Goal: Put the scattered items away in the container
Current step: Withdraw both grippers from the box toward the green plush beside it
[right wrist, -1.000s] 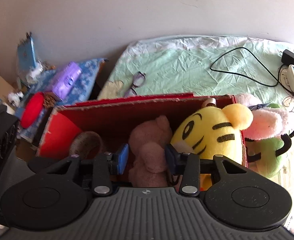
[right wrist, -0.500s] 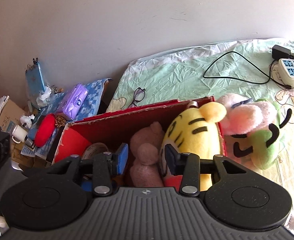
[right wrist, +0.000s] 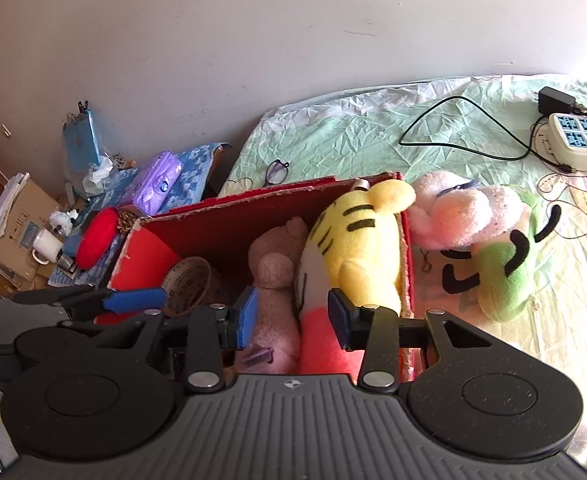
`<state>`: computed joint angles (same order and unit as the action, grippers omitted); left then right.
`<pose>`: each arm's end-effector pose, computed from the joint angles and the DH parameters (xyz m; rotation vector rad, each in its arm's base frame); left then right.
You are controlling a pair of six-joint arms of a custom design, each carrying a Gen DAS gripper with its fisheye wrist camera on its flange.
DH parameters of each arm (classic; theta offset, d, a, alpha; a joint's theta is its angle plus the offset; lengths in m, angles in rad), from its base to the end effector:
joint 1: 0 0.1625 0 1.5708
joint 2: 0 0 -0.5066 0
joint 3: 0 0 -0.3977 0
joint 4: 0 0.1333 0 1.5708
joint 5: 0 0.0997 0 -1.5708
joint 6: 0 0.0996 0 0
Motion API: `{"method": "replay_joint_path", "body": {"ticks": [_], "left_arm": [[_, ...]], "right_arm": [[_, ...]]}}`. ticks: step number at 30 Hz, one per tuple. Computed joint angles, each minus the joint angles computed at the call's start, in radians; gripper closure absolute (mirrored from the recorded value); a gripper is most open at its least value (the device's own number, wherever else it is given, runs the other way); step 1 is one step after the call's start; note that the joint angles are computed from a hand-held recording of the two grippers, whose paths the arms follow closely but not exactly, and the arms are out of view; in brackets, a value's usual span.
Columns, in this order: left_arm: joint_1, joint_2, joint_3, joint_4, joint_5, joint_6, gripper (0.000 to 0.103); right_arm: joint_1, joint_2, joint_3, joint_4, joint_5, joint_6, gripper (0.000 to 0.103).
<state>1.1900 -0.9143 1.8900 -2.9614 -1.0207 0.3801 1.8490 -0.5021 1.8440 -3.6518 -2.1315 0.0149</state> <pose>-0.0723 -0.6794 0.1969 0.8042 2.4178 -0.5356 0.2598 -0.6172 0.0238 0.0517 -2.5137 1.0626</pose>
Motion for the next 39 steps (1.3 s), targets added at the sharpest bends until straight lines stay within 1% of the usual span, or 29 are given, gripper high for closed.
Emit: {"method": "replay_joint_path", "body": {"ticks": [2,5,8,13,19,21,25,30,32,35,39], "left_arm": [[-0.002,0.003,0.004,-0.014,0.014,-0.015,0.031],[-0.014,0.013,0.021,-0.07,0.066,-0.012,0.022],[-0.016,0.015,0.024,-0.094,0.085,-0.009,0.017],[-0.021,0.017,0.027,-0.109,0.126,0.007,0.017],[-0.022,0.014,0.028,-0.074,0.14,0.003,0.019],[-0.023,0.014,0.029,-0.066,0.142,-0.006,0.018],[-0.018,0.009,0.028,-0.036,0.13,-0.022,0.019],[-0.022,0.007,0.037,-0.031,0.134,-0.026,0.025],[-0.024,0.009,0.039,-0.038,0.14,-0.03,0.025],[-0.029,0.009,0.044,-0.048,0.154,-0.036,0.024],[-0.039,0.011,0.053,-0.074,0.19,-0.047,0.017]], "right_arm": [[0.004,0.003,0.006,-0.016,-0.013,-0.011,0.064],[0.012,0.014,0.007,-0.027,-0.04,-0.018,0.066],[0.021,0.023,0.003,-0.028,-0.066,-0.002,0.066],[0.029,0.034,0.008,-0.066,-0.076,0.038,0.066],[0.051,0.055,-0.001,-0.079,-0.124,0.081,0.065],[0.052,0.055,0.001,-0.074,-0.128,0.098,0.065],[0.06,0.062,-0.008,-0.074,-0.152,0.088,0.065],[0.067,0.07,-0.01,-0.078,-0.182,0.089,0.065],[0.068,0.069,-0.003,-0.093,-0.18,0.089,0.065],[0.069,0.069,0.007,-0.131,-0.174,0.076,0.066],[0.066,0.063,0.022,-0.148,-0.157,0.064,0.066]]}}
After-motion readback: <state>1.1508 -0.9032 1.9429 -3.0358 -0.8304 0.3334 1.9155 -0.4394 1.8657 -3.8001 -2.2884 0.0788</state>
